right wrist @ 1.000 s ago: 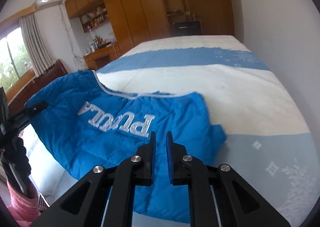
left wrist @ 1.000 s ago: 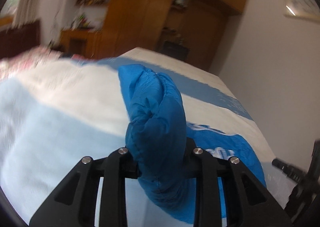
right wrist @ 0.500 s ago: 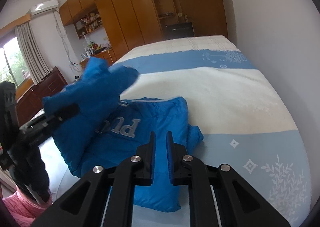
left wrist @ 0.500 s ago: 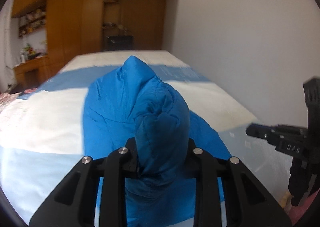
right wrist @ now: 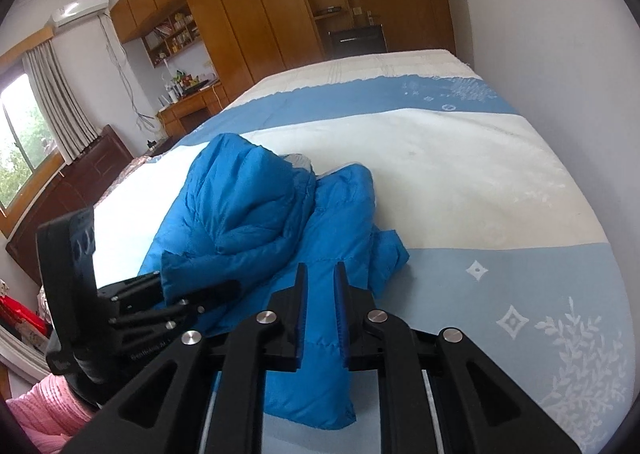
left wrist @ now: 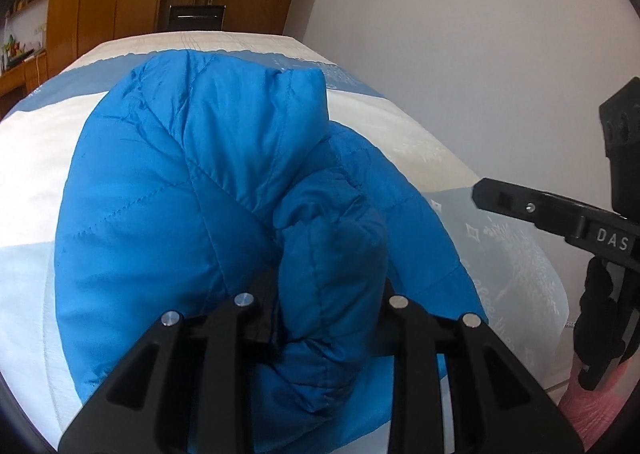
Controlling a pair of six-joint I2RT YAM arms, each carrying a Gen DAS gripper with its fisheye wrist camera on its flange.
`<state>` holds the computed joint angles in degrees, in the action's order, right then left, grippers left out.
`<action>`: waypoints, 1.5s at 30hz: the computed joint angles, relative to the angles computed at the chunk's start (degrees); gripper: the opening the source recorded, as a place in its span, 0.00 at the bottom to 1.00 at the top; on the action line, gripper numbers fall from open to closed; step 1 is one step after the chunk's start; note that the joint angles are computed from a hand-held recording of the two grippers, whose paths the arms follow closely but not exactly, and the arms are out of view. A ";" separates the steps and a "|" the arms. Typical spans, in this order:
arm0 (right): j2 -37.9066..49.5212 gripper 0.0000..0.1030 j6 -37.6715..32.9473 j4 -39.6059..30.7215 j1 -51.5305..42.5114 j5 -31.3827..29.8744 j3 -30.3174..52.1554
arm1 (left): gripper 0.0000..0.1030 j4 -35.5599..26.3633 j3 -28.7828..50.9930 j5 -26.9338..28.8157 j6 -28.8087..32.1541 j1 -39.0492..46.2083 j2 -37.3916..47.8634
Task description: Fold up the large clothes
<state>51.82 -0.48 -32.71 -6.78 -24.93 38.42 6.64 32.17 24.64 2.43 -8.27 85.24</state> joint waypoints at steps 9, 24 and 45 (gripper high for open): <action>8.45 0.35 0.61 -0.86 0.69 -5.88 6.68 | 0.40 -12.85 -0.61 8.79 0.33 4.44 -12.83; 33.26 0.70 2.83 -10.43 4.47 -18.25 23.54 | 0.47 -18.99 8.60 -5.84 4.73 19.01 -8.77; 28.51 0.10 0.62 -12.96 6.40 -11.65 31.15 | 0.45 -22.45 13.87 4.84 6.43 21.86 -3.61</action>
